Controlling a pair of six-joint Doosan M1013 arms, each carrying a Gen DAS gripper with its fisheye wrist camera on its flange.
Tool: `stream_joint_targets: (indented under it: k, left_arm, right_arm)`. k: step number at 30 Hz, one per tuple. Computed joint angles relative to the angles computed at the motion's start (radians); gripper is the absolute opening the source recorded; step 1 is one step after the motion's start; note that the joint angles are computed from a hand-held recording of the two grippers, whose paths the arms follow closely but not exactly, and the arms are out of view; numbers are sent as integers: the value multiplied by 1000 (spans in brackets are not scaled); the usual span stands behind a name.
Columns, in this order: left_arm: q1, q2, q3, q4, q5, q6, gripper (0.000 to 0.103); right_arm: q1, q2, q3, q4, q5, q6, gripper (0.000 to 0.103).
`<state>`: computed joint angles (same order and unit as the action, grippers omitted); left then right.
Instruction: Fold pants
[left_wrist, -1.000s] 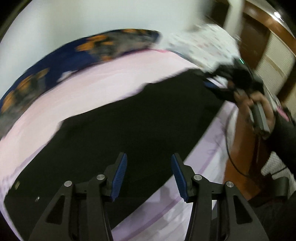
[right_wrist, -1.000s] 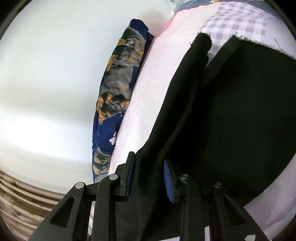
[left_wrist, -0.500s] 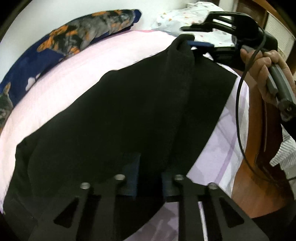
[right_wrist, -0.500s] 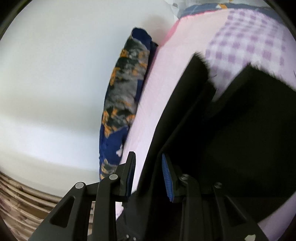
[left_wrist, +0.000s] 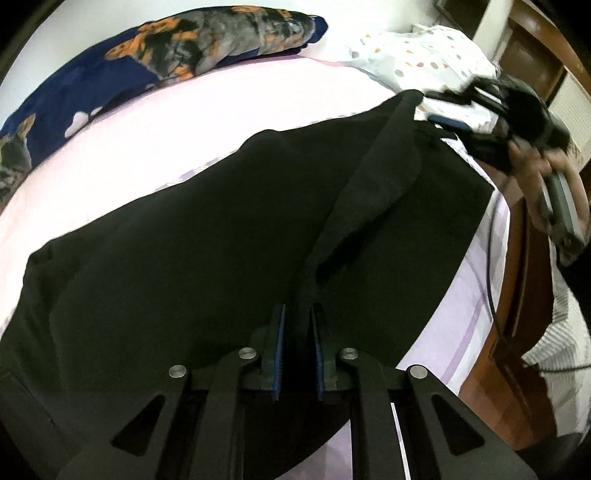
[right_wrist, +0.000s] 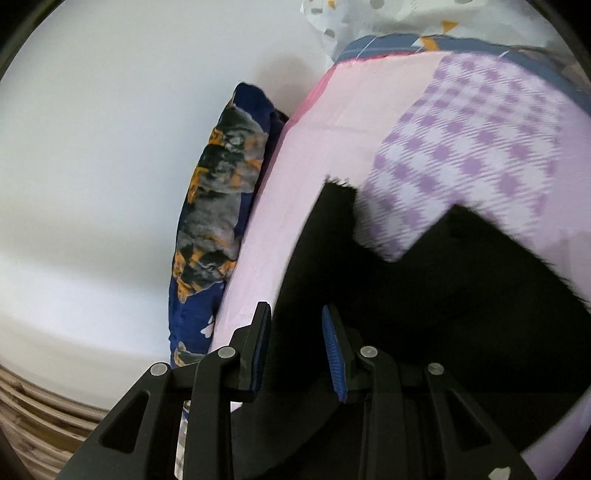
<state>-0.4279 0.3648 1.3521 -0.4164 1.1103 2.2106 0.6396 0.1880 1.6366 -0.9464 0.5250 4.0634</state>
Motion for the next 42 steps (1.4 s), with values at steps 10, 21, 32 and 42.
stream_joint_targets:
  k: [10,21,32,42]
  left_arm:
    - [18,11,-15,-23,19,-33,14]
    - [22,4,-14,-26,9,-53,14]
    - [47,9,-39,-72,6,-74,14]
    - [42,11,-26,-60,3,-76,14]
  right_arm:
    - [7,13,48,35,-16,80,28]
    - [-48,33,-60,262,6,-283,7]
    - [-98,51,-123,393,59,-458,9]
    - [-106,74,-143,545,149,-534,20]
